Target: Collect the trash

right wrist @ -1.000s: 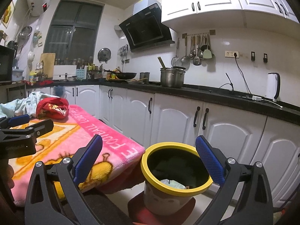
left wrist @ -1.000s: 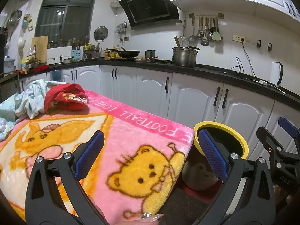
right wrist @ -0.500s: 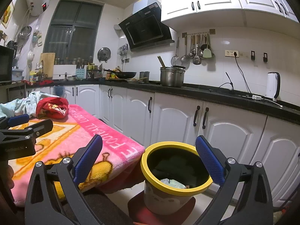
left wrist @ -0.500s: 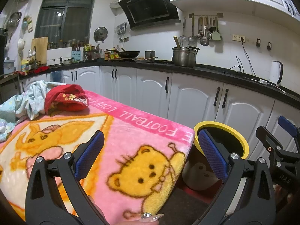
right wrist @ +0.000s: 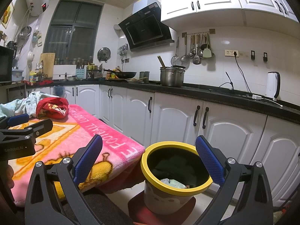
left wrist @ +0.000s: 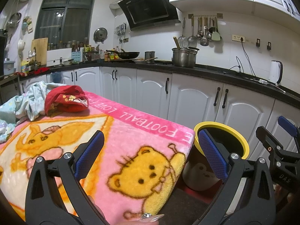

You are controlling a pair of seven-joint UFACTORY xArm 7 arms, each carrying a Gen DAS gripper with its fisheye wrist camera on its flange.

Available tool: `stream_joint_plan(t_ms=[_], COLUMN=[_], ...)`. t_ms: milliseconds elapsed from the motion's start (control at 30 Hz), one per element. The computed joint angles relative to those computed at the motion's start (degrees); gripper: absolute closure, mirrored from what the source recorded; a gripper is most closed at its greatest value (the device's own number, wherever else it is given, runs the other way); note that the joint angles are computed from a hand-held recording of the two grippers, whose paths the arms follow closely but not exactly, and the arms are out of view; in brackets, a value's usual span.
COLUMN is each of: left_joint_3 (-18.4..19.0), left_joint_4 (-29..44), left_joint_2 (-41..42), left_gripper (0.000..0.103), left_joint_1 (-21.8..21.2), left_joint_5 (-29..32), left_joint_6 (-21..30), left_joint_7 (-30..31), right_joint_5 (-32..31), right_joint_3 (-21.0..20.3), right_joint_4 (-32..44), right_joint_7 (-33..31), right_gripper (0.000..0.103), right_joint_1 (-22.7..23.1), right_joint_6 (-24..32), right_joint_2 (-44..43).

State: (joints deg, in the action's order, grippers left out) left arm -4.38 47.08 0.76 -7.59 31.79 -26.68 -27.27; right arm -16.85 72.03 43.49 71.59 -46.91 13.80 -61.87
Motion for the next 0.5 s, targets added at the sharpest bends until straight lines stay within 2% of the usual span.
stream_joint_plan(t_ms=[500], left_joint_3=[-0.02], left_joint_4=[-0.16], left_joint_2=[-0.16], left_gripper=[0.011], left_joint_1=[-0.13], left_joint_5=[-0.56], left_joint_6=[0.00], left_joint_7=[0.50], right_joint_5=[0.10], right_joint_3=[-0.16], right_joint_4=[-0.05], right_joint_7=[-0.18], right_gripper=[0.006], right_joint_1=[0.12], right_joint_6=[0.02], right_joint_2=[0.11])
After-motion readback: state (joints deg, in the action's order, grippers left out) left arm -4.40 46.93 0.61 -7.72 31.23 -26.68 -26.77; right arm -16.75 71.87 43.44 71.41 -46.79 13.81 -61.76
